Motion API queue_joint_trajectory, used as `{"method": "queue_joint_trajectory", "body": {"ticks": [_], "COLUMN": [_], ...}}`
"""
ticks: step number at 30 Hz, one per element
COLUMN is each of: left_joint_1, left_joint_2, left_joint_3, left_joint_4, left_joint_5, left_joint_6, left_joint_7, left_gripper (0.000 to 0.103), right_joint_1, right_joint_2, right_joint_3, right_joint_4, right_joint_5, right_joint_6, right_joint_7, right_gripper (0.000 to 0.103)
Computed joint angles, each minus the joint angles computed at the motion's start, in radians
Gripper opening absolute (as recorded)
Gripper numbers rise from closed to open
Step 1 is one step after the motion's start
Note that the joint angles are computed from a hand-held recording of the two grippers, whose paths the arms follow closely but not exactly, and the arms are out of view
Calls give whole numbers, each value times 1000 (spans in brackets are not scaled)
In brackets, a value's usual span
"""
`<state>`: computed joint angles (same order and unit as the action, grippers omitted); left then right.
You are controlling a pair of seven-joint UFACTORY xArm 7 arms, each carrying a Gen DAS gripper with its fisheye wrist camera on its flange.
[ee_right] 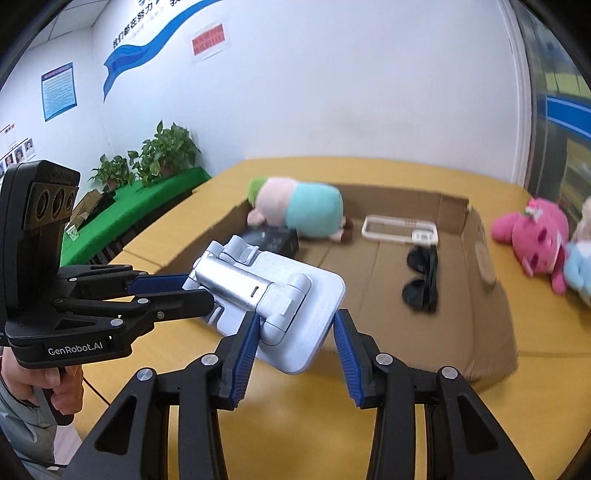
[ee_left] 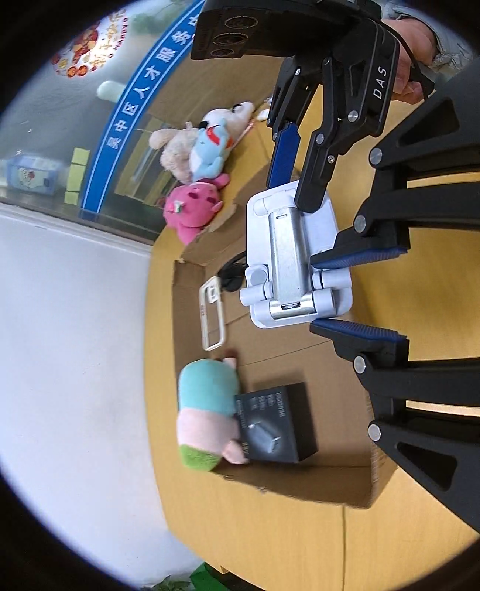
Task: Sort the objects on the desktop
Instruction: 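Lift the phone stand with both tools and lower it into the box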
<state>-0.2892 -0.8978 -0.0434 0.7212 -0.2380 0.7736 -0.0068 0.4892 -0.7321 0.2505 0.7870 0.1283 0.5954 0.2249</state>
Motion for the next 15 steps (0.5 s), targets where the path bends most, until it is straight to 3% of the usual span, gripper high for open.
{"method": "queue_joint_trajectory", "body": {"ticks": [15], "left_joint_1": [25], "left_joint_2": [233], "left_joint_3": [58], "left_joint_4": [182], "left_joint_5": [-21], "left_joint_6": [-71], "left_joint_7": [47], "left_gripper": [27], "right_joint_1": [-23], "right_joint_2": [244], "right_joint_3": [-50], "right_joint_4": [226], "right_joint_5": [10], "right_joint_6": [-39], "right_joint_7": [-115], "right_gripper": [40]}}
